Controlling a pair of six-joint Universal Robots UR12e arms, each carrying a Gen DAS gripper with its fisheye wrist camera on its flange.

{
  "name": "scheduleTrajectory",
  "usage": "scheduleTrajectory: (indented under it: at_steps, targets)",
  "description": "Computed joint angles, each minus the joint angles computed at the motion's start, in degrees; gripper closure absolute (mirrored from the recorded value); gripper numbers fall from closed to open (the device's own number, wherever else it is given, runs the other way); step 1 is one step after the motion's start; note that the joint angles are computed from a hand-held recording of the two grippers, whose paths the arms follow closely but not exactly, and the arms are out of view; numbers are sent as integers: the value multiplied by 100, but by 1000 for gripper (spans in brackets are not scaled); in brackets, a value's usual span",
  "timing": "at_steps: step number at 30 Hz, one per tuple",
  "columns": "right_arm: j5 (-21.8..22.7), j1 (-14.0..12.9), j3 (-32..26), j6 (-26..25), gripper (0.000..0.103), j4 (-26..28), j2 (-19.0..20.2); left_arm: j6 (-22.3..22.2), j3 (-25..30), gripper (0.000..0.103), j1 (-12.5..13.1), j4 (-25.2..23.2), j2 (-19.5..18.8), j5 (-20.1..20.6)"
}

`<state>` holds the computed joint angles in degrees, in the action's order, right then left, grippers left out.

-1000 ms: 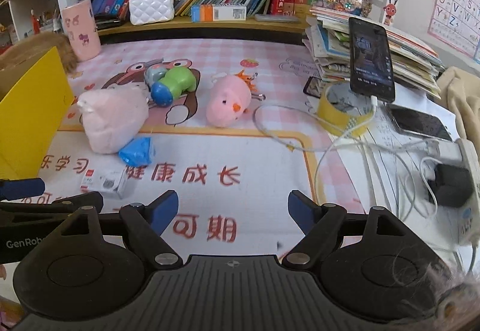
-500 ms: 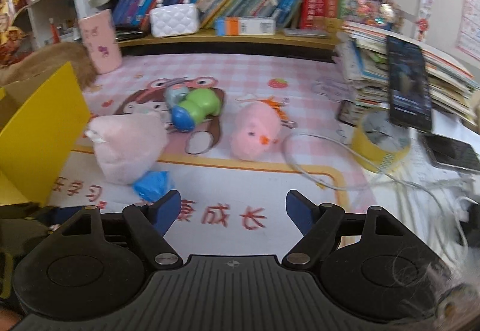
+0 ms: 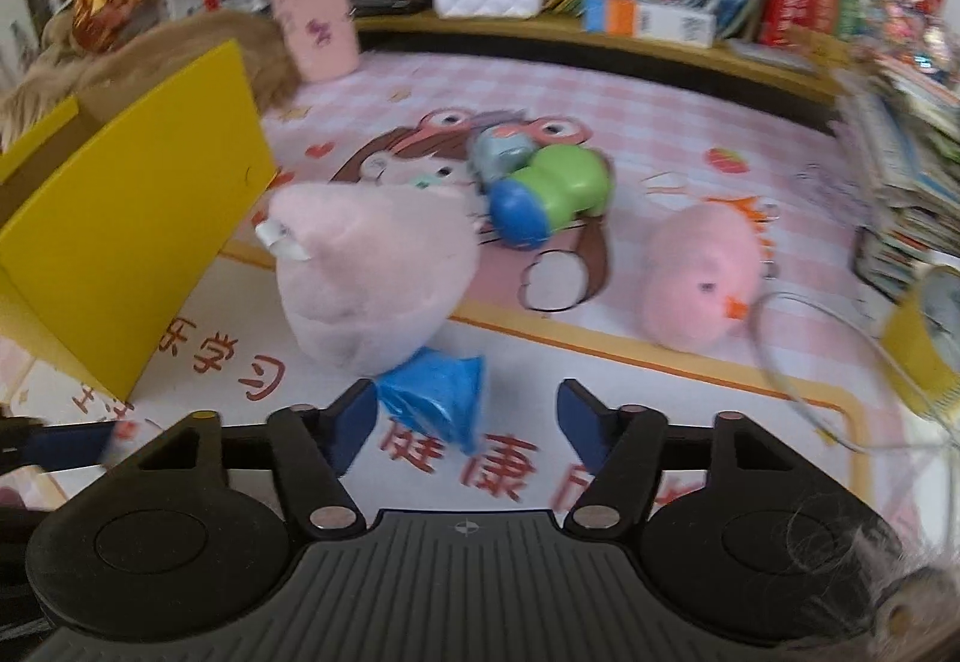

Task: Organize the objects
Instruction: 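Grasp the stapler box with the left gripper while the right gripper grasps the blue bag, then carry the stapler box and blue bag with both grippers into the yellow box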

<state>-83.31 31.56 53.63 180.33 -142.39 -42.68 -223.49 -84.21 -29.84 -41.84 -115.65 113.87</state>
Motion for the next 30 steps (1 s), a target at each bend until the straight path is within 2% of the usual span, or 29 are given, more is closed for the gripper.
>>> scheduleTrajectory:
  at_steps: [1,3,6,14,22,30]
  targets:
    - [61,-1,-64,-13,47,43,44,-59,-28,50,2,-16,31,8]
    - [74,11,-182,-82,58,180,111,-119,-69,51,0,-10,77,28]
    - [21,27,-156,-108,66,121,109,-132,-140,51,-6,77,139,69]
    - [-320,54,320,409,68,-29,-271,121,-328,51,-11,427,232,16]
    - [-910,229,988,1189,68,-592,-751,668,-675,51,39,986,432,-258]
    - [-1341,514,1329,1369,68,-714,-984,936,-1224,51,85,1357,808,-410]
